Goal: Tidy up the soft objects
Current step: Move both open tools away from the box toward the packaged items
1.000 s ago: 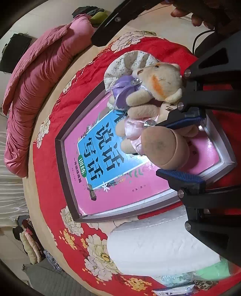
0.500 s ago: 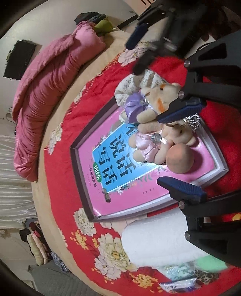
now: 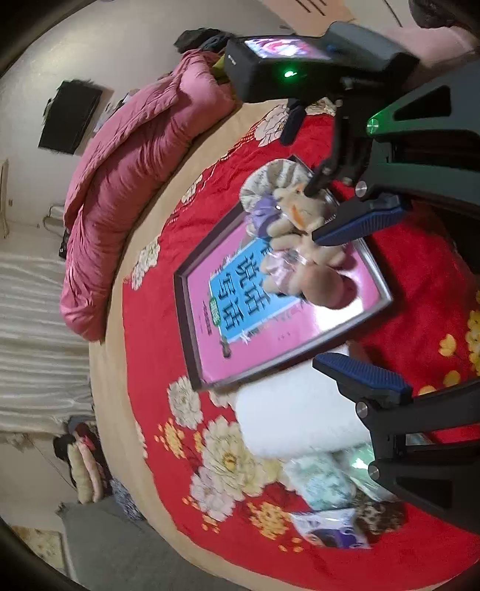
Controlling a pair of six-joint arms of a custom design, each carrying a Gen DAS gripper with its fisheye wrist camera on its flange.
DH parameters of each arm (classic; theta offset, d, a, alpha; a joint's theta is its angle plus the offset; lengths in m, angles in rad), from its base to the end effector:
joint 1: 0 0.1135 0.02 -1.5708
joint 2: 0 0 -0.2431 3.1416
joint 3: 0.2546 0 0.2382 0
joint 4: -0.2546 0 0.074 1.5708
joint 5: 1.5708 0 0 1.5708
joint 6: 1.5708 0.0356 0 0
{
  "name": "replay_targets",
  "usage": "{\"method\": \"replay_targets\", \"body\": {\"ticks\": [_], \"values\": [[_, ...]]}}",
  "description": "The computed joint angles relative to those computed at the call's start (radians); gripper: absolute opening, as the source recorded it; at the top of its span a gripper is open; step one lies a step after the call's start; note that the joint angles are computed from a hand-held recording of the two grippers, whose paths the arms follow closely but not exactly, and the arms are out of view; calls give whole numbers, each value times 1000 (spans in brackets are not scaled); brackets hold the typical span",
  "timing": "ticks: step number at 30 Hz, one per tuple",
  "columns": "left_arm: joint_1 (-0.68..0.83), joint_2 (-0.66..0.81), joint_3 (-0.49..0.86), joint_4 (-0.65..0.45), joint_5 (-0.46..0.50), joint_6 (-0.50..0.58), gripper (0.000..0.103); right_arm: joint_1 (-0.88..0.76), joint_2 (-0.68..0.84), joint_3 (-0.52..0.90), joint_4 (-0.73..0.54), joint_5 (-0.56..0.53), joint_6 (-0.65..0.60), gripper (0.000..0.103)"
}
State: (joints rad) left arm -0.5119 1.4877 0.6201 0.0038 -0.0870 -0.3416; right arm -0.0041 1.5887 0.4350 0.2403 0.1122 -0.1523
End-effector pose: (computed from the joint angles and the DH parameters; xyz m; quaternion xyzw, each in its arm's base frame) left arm 0.2332 -0.1275 0.1355 0.0647 0.9352 -0.1060 0.3317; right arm 0.2394 -0.0050 0.0835 -0.0519 0.9437 -0.0781 0.3172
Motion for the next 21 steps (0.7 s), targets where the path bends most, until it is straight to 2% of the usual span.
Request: {"method": "replay_targets", "body": {"ticks": [5, 8, 13, 16, 21], "values": [[47, -72, -69, -2, 13, -9, 60, -4, 104, 70, -8, 38, -7, 77], [102, -144, -117, -17, 39, -6, 60, 2, 97, 62, 13, 57, -11, 77], [223, -293, -195, -58, 76, 40, 60, 46, -134, -78, 82, 68, -16, 77], [314, -366, -226, -93, 94, 77, 60, 90, -273, -95, -6, 41, 30, 77], [542, -476, -276, -131, 181, 171, 60, 271, -427, -72, -135, 104, 72, 77]]}}
